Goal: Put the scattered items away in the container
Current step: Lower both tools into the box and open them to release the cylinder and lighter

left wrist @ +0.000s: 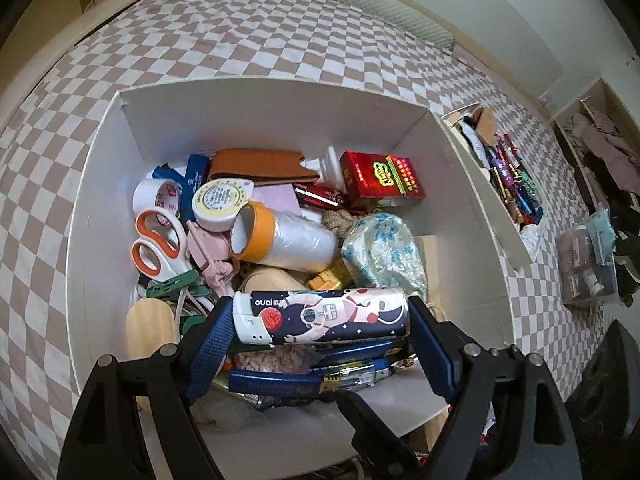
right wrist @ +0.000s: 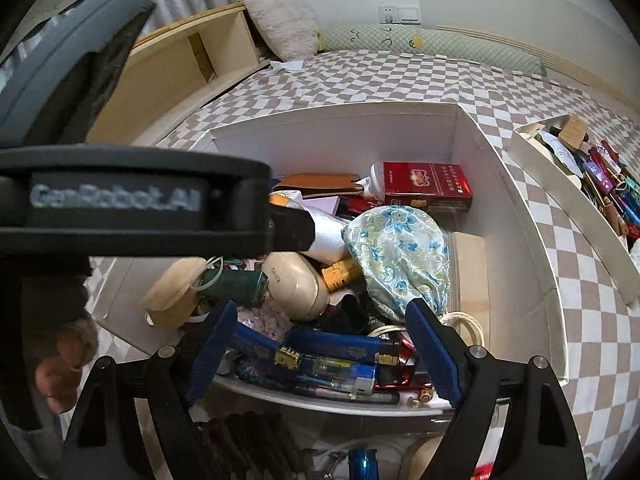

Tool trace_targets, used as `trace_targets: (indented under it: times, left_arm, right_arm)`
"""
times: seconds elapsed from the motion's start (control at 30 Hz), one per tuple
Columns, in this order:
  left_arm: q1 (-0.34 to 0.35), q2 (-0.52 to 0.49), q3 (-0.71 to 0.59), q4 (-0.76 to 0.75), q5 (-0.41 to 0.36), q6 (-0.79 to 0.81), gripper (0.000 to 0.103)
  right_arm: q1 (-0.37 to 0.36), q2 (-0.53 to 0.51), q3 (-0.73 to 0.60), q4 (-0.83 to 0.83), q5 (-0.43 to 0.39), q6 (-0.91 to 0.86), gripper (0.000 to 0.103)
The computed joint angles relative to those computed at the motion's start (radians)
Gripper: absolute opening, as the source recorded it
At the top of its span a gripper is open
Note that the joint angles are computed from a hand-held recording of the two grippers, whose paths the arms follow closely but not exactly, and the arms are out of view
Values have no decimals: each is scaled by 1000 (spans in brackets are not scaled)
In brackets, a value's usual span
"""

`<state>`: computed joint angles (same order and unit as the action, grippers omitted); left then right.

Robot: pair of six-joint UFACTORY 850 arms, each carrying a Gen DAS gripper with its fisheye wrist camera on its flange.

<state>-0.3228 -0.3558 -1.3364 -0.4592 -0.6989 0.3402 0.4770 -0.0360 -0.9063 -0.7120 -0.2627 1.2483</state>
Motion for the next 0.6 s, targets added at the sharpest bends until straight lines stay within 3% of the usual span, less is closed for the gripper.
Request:
trace_targets:
  times: [0.3, 0.4, 0.6]
  left_arm:
    - [-6, -24, -14, 53, -27, -66, 84]
    - [-3, -22, -14, 44, -25, -62, 92]
    - [0, -15, -9, 45, -23, -60, 93]
  right_arm:
    - [8, 1, 1, -9, -38, -5, 86]
    - [8, 5, 4, -5, -33, -12, 86]
    - [9, 2, -1, 12, -42, -31, 86]
